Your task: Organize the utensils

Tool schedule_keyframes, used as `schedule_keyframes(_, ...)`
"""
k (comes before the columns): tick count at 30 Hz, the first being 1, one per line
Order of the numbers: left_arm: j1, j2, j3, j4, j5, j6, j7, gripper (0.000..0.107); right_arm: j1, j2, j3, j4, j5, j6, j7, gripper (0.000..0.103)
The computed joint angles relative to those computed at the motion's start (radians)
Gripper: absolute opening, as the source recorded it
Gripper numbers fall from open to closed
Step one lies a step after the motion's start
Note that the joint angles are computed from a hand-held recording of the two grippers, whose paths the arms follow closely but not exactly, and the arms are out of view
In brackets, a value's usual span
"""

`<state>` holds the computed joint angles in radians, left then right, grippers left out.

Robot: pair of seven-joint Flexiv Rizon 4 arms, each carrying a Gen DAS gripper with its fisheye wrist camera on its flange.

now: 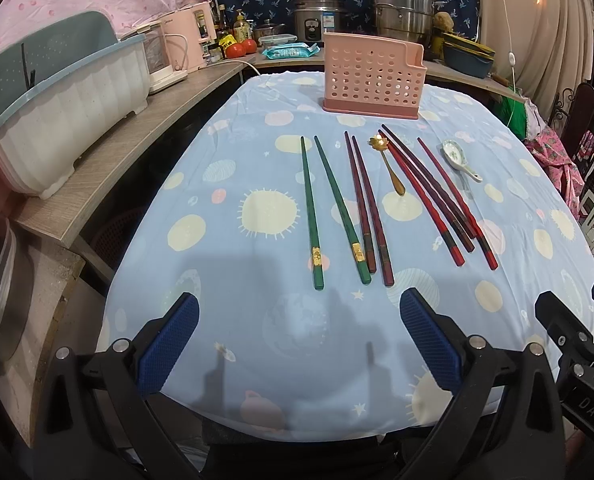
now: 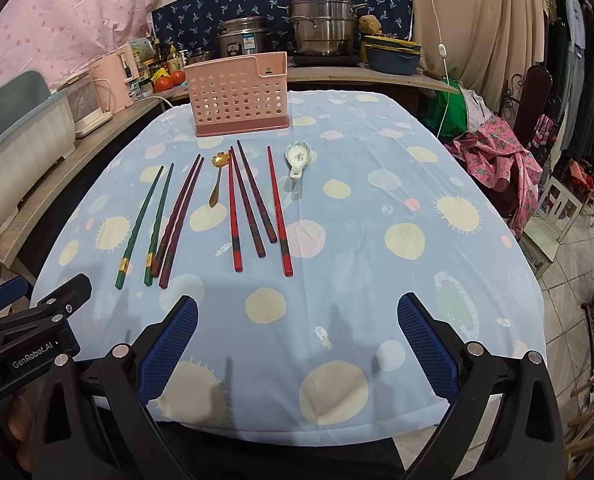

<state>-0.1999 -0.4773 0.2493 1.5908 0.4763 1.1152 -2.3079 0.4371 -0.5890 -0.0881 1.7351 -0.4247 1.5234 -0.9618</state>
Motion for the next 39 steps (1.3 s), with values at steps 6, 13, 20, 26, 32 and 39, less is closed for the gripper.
schedule_keyframes(6, 0.002, 0.000, -0.002, 0.001, 0.000, 0.000, 0.001, 0.096, 0.002, 0.000, -0.002, 0.002, 0.001, 0.002, 0.000, 0.096)
schedule_keyframes(13, 0.002, 0.000, -0.003, 0.001, -0.002, 0.001, 0.002, 0.096, 0.004, 0.000, -0.005, 0.003, 0.001, 0.004, 0.000, 0.096)
schedule_keyframes(20, 0.003, 0.000, -0.003, 0.002, -0.003, 0.002, 0.002, 0.096, 0.007, 0.000, -0.009, 0.004, 0.001, 0.007, 0.002, 0.096)
schedule_keyframes(26, 0.003, 0.000, -0.003, 0.002, -0.003, 0.003, 0.002, 0.096, 0.007, 0.001, -0.009, 0.005, 0.001, 0.007, 0.001, 0.096)
schedule_keyframes(32, 0.003, 0.001, -0.003, 0.003, -0.005, 0.003, 0.003, 0.096, 0.009, 0.001, -0.011, 0.007, 0.001, 0.009, 0.002, 0.096)
schedule_keyframes(39, 0.003, 0.000, -0.003, 0.003, -0.006, 0.003, 0.004, 0.096, 0.012, 0.002, -0.014, 0.008, 0.000, 0.010, 0.004, 0.096)
